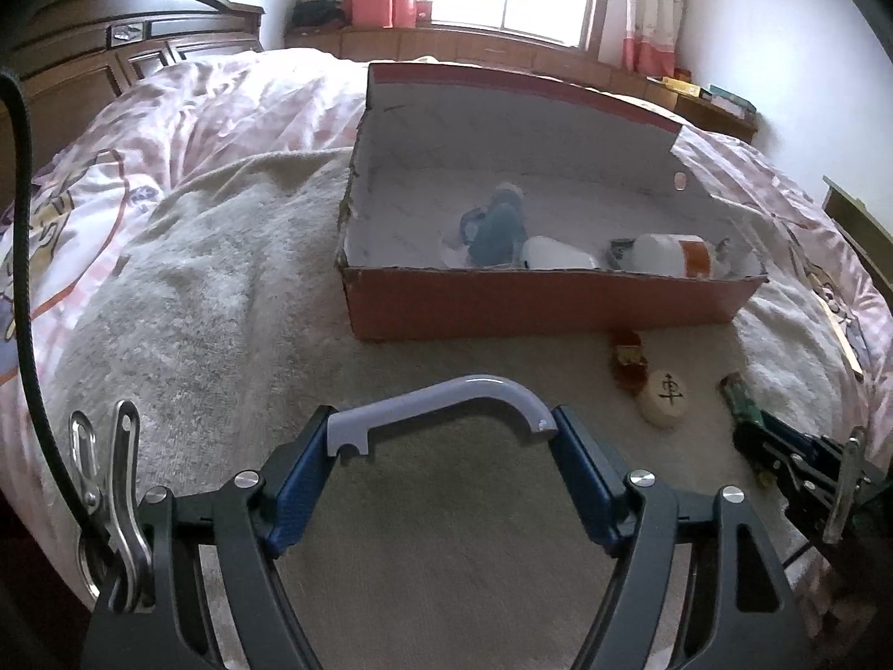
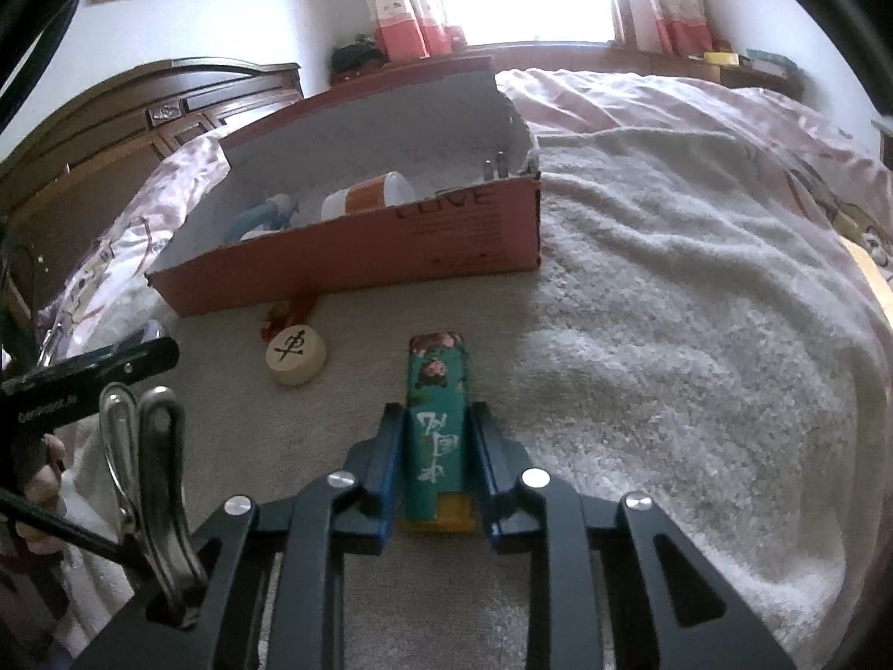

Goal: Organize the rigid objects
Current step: 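Carry the grey bracket and green lighter into the box and open both tools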

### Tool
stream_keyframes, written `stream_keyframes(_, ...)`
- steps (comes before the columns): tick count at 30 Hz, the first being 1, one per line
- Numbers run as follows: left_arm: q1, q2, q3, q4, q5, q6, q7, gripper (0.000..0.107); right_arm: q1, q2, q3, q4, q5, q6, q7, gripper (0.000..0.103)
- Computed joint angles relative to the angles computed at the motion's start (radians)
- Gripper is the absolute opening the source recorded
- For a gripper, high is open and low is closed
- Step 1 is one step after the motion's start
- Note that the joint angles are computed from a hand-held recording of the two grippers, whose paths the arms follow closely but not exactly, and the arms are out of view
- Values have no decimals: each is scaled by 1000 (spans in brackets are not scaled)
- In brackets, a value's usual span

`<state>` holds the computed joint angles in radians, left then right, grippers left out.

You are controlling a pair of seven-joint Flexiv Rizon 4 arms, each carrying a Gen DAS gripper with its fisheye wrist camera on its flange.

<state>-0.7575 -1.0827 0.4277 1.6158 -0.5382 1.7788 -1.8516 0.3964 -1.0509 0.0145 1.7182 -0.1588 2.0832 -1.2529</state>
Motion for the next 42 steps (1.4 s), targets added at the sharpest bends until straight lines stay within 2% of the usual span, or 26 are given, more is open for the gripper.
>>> stream_keyframes(11, -12, 21, 5, -7, -1, 22, 51, 77, -90, 2, 87, 13, -104, 31, 41, 24)
stream_keyframes(33, 16, 26, -9, -65, -14, 17, 113, 77, -120, 36, 104, 13, -211, 78, 72, 24)
stream_keyframes(42, 16, 8, 33, -117, -6, -16, 102, 77, -131, 39, 113, -32, -257, 60, 84, 24)
